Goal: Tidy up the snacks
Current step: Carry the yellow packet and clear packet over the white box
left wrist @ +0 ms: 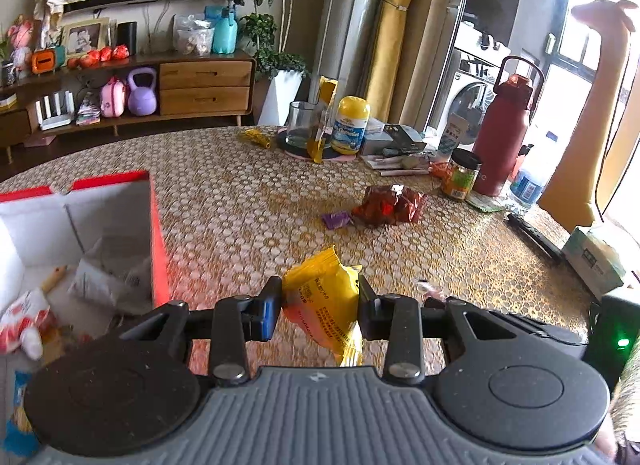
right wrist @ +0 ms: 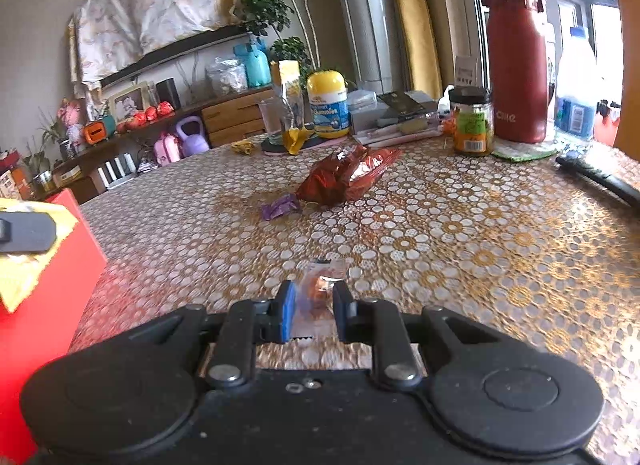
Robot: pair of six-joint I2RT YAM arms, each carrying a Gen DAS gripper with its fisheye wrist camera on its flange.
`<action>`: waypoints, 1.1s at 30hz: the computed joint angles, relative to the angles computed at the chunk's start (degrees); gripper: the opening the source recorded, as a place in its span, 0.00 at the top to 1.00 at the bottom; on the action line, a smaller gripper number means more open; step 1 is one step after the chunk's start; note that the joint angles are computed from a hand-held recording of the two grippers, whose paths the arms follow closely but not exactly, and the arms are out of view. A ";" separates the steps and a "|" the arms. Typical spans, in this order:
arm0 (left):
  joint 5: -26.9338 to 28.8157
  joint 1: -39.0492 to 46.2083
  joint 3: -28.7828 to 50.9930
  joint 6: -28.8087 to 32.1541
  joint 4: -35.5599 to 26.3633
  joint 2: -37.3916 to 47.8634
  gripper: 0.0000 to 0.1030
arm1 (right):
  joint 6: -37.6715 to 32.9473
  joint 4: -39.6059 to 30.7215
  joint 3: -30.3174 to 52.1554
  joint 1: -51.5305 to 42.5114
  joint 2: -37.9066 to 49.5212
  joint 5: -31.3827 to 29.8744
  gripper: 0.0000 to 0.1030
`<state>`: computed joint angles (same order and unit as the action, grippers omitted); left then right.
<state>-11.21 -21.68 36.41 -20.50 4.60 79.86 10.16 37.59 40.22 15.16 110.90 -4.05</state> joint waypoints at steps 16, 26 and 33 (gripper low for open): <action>-10.12 -10.48 -12.39 -9.72 -3.56 -15.85 0.65 | -2.27 -1.05 -18.48 0.00 -24.52 -1.78 0.81; -17.79 -15.50 -16.49 -12.73 -8.62 -26.29 0.64 | -2.25 -5.85 -22.88 5.89 -37.48 0.19 0.81; -19.70 -14.38 -19.24 -13.48 -12.84 -34.24 0.64 | -2.21 -8.18 -23.41 11.00 -41.61 2.22 0.81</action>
<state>-30.91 -36.06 17.18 -33.98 -8.23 45.62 7.95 29.41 16.80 26.17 69.29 -1.83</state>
